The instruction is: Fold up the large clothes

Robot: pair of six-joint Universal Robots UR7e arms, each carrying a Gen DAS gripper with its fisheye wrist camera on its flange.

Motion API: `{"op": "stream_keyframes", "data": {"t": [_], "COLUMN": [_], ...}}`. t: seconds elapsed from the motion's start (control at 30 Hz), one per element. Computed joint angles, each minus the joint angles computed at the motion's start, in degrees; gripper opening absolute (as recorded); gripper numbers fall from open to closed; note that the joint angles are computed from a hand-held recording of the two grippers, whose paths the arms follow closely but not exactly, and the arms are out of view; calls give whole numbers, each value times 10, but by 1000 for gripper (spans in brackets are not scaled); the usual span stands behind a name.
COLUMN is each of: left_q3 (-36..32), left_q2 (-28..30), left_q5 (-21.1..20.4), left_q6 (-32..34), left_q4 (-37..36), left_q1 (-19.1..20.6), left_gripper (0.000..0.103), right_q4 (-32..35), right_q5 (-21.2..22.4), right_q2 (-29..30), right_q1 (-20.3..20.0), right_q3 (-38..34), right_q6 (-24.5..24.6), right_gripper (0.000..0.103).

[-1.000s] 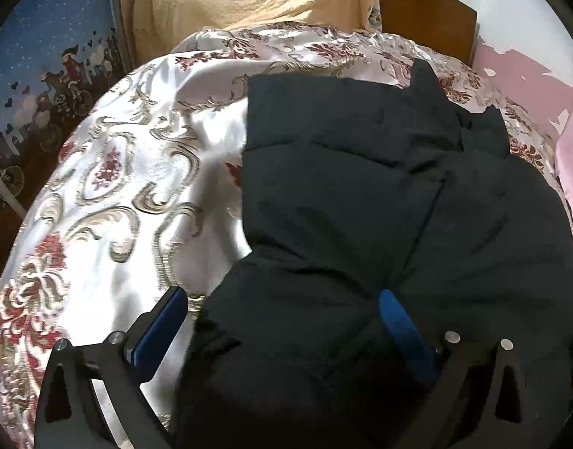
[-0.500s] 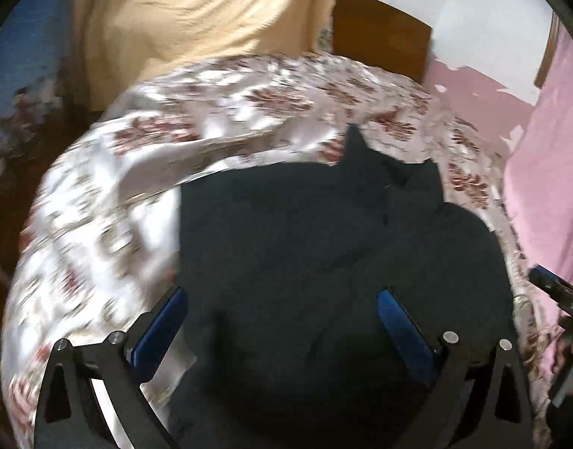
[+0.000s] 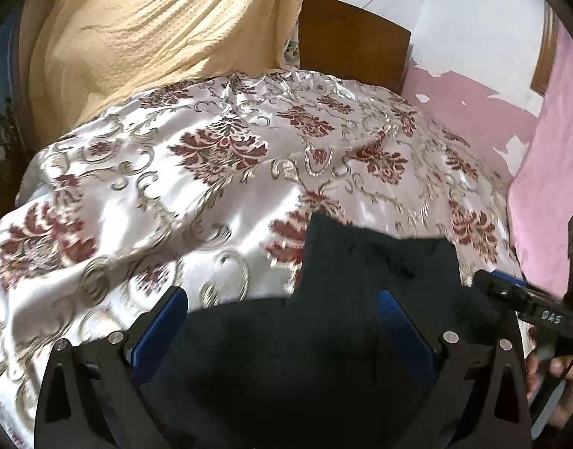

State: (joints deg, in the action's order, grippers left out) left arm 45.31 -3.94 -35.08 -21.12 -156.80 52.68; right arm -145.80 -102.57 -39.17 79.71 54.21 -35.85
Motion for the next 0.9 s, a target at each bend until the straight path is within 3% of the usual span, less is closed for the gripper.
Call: {"op": "stream_keyframes", "data": {"t": [0.1,0.17,0.2,0.23,0.27,0.3,0.37,0.4,0.5,0.7,0.9], "left_q3": [-83,-157,-176,-206,-232,-235,-205,-175,-104,126,268], "left_q2": [37,74,82,95,107,107,89,74,43,-61,-112], "left_q5": [-4,14,17,20,22,21,-28,-39,-15,10,47], "left_q6": [-4,-22,-31,-50,-67,-79,-83,-87,-64,-44,-16], "left_q4": [46,98,119,160,200,219,207,188,142,-33,-146], "left_q1": [8,10,12,14,16,17,23,22,5,-49,-112], "left_gripper": [103,103,102,100,82,49,18,15,11,10,10], "right_q4": [12,6,8,10,13,20,29,29,11,-70,-155], "right_q5": [4,0,-6,-13,-19,-24,-24,-19,7,66,115], "right_q2": [35,53,63,68,74,77,72,66,26,-108,-229], "right_q1": [2,4,6,7,8,8,6,6,3,-2,-15], "right_q3": [-45,-65,-75,-82,-88,-93,-86,-79,-24,158,321], "right_q6": [41,53,57,57,57,58,69,69,56,17,-29], "right_gripper": [86,84,79,64,56,43,31,26,19,17,15]}}
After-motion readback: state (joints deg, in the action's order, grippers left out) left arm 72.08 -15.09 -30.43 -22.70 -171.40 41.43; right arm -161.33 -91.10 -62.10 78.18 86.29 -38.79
